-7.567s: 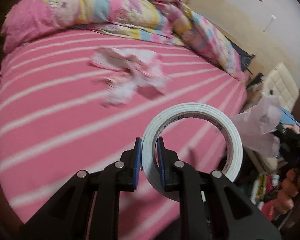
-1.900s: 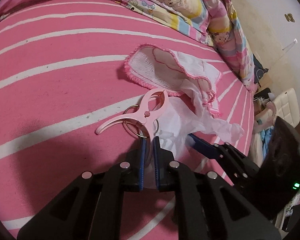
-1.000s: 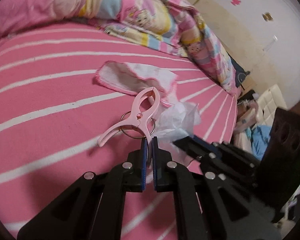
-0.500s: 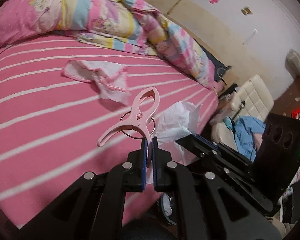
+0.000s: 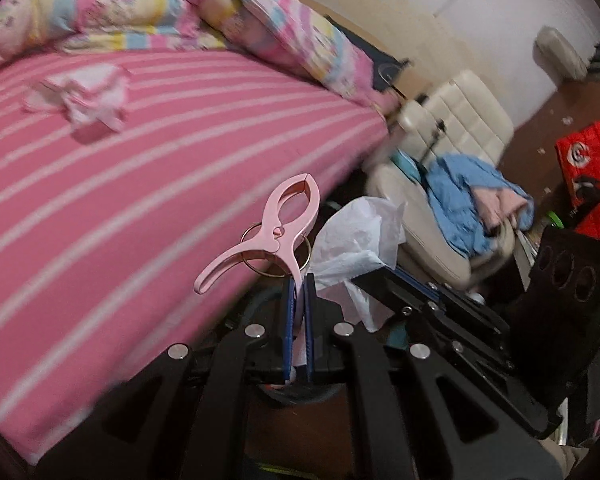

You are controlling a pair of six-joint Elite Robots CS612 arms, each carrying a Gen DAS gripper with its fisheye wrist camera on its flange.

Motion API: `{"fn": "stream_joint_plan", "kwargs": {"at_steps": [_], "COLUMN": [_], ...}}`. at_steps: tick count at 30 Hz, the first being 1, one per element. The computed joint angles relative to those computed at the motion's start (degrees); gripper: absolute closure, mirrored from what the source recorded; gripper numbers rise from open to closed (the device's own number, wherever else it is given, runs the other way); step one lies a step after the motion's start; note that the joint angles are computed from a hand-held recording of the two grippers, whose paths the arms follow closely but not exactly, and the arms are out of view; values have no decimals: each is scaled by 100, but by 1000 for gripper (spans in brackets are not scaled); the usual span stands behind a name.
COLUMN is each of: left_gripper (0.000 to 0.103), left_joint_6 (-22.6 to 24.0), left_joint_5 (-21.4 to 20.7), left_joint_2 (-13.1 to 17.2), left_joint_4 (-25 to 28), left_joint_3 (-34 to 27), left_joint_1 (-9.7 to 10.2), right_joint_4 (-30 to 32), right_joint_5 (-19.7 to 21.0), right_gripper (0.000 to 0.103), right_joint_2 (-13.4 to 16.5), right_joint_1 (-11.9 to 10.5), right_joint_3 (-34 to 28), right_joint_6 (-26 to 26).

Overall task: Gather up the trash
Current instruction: 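Carry the clothespin and tissue with both tools over the black bin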

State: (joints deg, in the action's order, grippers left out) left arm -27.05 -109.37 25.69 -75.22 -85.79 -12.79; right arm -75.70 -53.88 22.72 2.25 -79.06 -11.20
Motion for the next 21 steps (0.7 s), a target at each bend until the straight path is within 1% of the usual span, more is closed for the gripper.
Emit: {"fn": "stream_joint_plan", "kwargs": {"at_steps": [3,4,5,7,10,13,17,21], "left_gripper": [99,99,99,99,99,99,99,99], "left_joint_6": [42,60,90,280,436,659,663,658], "left_joint_5": [-186,-271,-361,-401,-477,-320,-352,-379], "left_joint_2": [32,37,48,62,96,125,212,292], "left_joint_4": [35,62,84,177,332,551,647,741], "left_joint_3": [77,112,150,228,308,400,504,607], "left_joint_1": [-131,-163,-204,-308,-421,-560,-622,-658], "right_joint_4": [281,407,453,599,812,1023,1253,1450], "right_joint_5": [-96,-193,-226,-303,-369,-470,-658,-758], "right_gripper": [100,100,100,100,100,100,100,100], "right_joint_2": [146,227,250,333,488,593,721,805], "right_joint_1": [-201,-288,-324,-423,-592,-674,-750,-779], "right_joint_3": [-301,-455,-494,-624,-816,-927,-971,-925], "right_joint_6": [113,126,125,167,357,330,276,291]}}
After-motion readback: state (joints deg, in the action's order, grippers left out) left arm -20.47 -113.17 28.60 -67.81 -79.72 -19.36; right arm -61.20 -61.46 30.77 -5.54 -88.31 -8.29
